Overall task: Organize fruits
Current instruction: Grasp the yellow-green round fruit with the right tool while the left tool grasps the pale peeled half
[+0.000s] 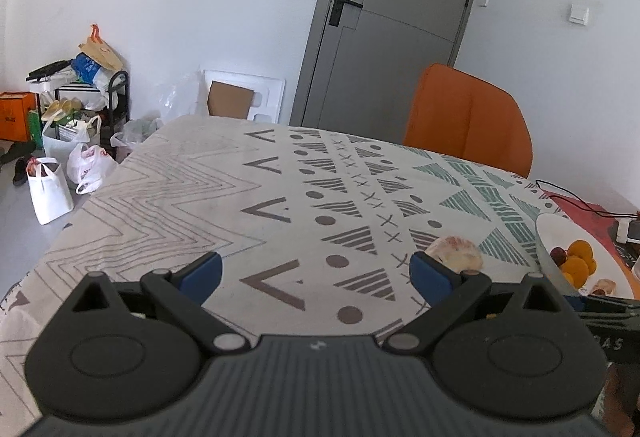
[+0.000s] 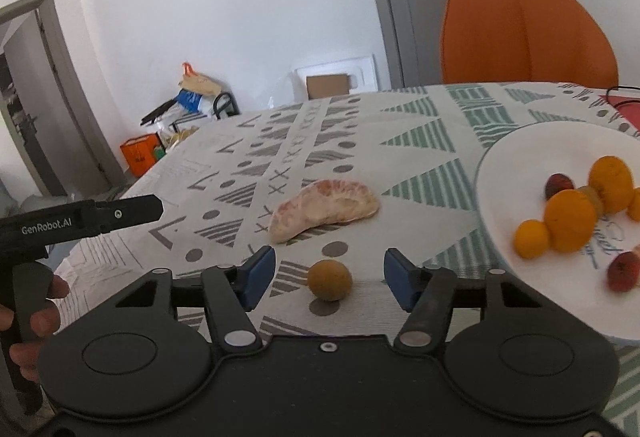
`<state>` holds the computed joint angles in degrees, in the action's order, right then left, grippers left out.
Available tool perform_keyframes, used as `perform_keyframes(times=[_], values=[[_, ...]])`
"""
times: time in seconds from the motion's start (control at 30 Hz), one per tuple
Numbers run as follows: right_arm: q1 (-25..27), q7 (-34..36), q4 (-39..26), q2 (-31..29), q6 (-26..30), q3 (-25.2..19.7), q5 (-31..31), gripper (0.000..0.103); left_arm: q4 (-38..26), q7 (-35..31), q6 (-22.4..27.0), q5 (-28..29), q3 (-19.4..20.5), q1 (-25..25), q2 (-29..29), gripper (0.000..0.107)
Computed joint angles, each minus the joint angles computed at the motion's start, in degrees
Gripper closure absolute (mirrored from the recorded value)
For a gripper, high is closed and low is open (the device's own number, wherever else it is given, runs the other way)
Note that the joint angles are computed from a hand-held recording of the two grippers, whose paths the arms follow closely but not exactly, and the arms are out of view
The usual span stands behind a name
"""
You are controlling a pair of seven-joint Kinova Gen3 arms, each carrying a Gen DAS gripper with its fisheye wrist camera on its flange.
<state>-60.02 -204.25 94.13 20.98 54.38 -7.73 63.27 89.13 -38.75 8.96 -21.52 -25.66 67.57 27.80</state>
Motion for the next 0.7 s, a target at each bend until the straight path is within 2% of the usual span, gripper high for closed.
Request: perform_keyframes(times=[0.03, 0.07, 0.1, 0.23, 0.4, 0.53, 0.7], values=[[0.47, 0.85, -0.29, 0.27, -0.49, -0.14, -0.54, 0.047, -0.03, -0.15, 0.05, -0.01, 0.15, -0.17, 0.05, 0.008], [1.01, 1.94, -0.62, 0.54, -1.09, -0.22, -1.35, 0.059, -0.31, -0.20, 0.31, -0.02, 0.14, -0.17, 0.24, 0.008], [1.74, 3.56, -1.16, 0.90, -1.79, -0.30, -2.76, 0.077, -0.62, -0.24, 0.55, -0.07, 0.25, -0.27, 0.42, 0.008], [0.79, 4.03, -2.27, 1.41, -0.13, 1.06, -4.07, 0.078, -2.15, -1.69, 1.30, -0.28, 3.57, -2.81, 0.74, 0.008], [-0.08, 1.86, -1.10, 0.05, 1.73, 1.36, -2.87, 0.078, -4.67, -6.01, 1.73, 0.30, 10.60, -7.73, 1.22, 0.008], [0.00, -0.25, 0.44, -1.45, 3.04, 0.67, -1.25, 0.078, -6.62, -8.00, 1.95, 0.40, 11.05, -7.49, 2.49, 0.009], [0.63, -2.16, 2.09, -3.01, 4.85, -0.78, 0.29, 0.078, -9.99, -12.63, 3.85, 1.72, 16.47, -10.75, 4.25, 0.011]])
